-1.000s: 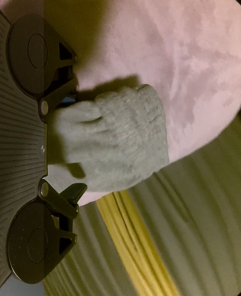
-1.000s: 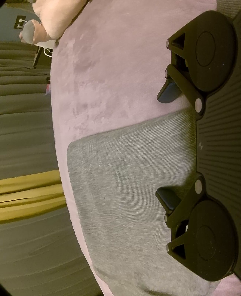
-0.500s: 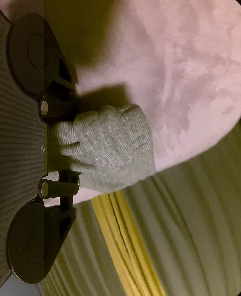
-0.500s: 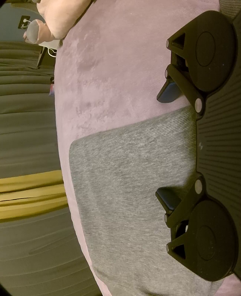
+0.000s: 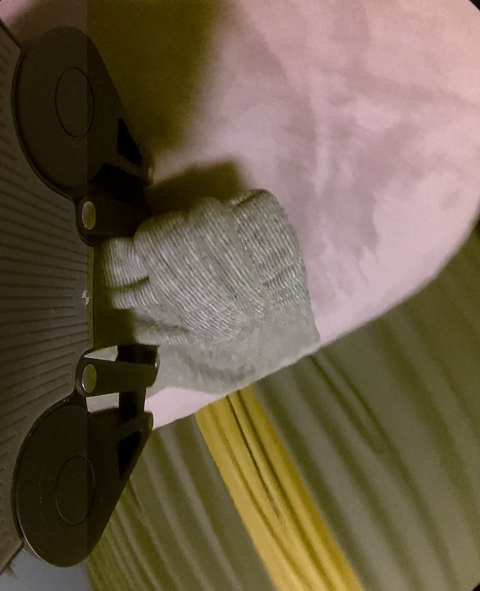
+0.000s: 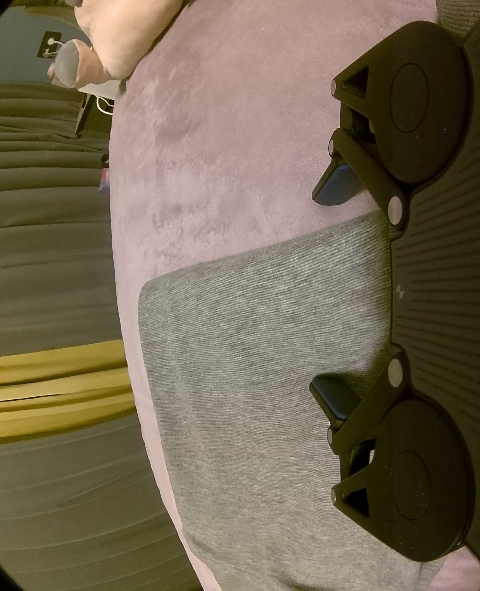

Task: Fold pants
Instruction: 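Grasp the pants end with the left gripper and fold it over the stack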

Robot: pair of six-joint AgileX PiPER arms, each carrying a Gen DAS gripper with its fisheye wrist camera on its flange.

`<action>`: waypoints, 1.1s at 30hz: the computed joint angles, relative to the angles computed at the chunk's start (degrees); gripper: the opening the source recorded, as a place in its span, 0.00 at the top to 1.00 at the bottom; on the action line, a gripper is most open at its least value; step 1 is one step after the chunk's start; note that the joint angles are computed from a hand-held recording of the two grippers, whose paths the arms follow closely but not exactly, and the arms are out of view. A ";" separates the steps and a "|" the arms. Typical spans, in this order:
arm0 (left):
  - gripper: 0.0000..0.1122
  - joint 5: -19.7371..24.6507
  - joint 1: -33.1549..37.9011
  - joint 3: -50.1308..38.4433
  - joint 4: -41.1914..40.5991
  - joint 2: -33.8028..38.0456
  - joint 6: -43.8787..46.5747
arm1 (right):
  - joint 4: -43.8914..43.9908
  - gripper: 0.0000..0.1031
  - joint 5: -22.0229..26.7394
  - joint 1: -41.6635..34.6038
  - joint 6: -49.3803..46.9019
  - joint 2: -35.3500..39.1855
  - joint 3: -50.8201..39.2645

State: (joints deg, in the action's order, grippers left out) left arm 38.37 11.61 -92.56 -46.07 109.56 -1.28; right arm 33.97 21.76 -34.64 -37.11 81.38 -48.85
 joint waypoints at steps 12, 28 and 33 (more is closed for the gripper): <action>0.76 -2.23 -12.42 -8.47 21.86 -9.80 -4.71 | 1.37 0.04 6.81 -2.00 -1.60 -0.98 -3.43; 0.55 20.32 -60.35 -27.90 61.91 11.23 -3.44 | 23.17 0.04 20.88 -15.78 -15.48 -1.44 -5.57; 0.17 16.94 -61.19 -16.98 67.67 3.31 -9.21 | 26.14 0.04 27.09 -19.29 -18.23 0.36 -6.95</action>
